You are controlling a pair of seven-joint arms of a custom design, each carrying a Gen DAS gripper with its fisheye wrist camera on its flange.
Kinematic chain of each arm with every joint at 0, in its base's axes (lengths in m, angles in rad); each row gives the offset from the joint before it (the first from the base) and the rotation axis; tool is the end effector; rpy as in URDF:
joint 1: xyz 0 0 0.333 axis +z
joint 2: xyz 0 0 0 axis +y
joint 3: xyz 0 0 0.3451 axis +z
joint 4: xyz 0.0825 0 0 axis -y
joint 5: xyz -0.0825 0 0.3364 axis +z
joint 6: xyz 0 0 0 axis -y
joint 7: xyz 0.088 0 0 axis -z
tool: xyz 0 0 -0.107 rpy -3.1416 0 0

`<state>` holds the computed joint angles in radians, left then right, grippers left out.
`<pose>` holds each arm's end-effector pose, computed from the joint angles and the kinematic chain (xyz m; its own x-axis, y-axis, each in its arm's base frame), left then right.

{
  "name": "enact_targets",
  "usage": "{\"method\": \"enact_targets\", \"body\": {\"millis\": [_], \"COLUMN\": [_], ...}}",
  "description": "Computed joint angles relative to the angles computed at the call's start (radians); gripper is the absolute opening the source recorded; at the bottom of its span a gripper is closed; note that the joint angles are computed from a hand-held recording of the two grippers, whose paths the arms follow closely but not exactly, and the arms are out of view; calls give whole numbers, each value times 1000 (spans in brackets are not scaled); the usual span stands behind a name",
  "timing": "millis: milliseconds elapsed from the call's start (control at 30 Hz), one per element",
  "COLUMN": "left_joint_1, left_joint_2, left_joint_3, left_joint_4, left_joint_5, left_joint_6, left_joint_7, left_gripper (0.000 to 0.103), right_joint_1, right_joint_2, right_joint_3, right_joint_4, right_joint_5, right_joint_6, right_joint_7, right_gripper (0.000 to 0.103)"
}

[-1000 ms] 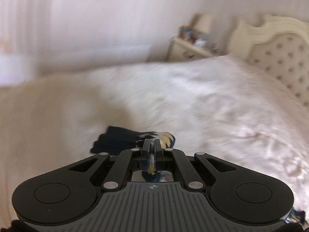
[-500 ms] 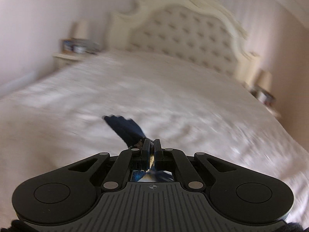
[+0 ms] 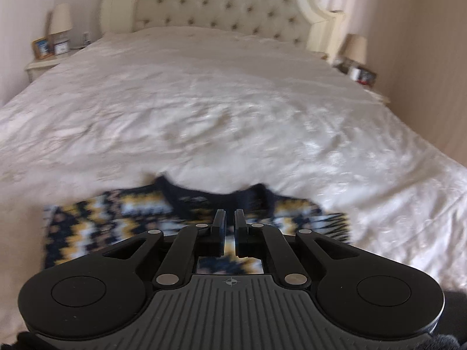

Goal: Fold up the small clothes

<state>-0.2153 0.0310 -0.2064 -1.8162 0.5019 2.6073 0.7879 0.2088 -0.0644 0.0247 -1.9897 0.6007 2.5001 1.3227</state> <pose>0.5221 -0.2432 0.6439 -0.0108 -0.9957 0.0919 -0.6690 -0.0612 -0.7408 0.5221 0.1208 0.6003 0.2147 -0.8859 -0.4112 -0.8470 0.0407 -0.5300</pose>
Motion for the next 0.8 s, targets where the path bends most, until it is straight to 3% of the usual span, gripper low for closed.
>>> {"method": "enact_targets", "body": {"millis": [200, 400, 567, 633, 700, 800], "left_joint_1": [54, 109, 153, 156, 156, 155], "left_joint_2": [-33, -25, 21, 10, 5, -6], "left_joint_3": [35, 61, 71, 71, 69, 69], "left_joint_4": [-25, -60, -51, -74, -83, -93], "left_joint_5": [-35, -69, -358, -357, -349, -331], "left_joint_6": [-163, -212, -264, -229, -215, -198], "left_joint_7": [43, 106, 323, 312, 287, 249], "left_gripper": [6, 6, 6, 6, 6, 6], "right_joint_1": [22, 60, 113, 115, 134, 85], "right_joint_2": [149, 350, 563, 637, 688, 686], "right_joint_3": [27, 34, -5, -6, -26, 29], "right_joint_4": [187, 465, 785, 898, 978, 976], "right_joint_5": [-39, -189, -367, -401, -462, -396], "right_joint_6": [19, -28, -205, -284, -346, -332], "right_joint_7": [11, 131, 301, 325, 346, 280], "right_gripper": [103, 102, 100, 77, 23, 16]}}
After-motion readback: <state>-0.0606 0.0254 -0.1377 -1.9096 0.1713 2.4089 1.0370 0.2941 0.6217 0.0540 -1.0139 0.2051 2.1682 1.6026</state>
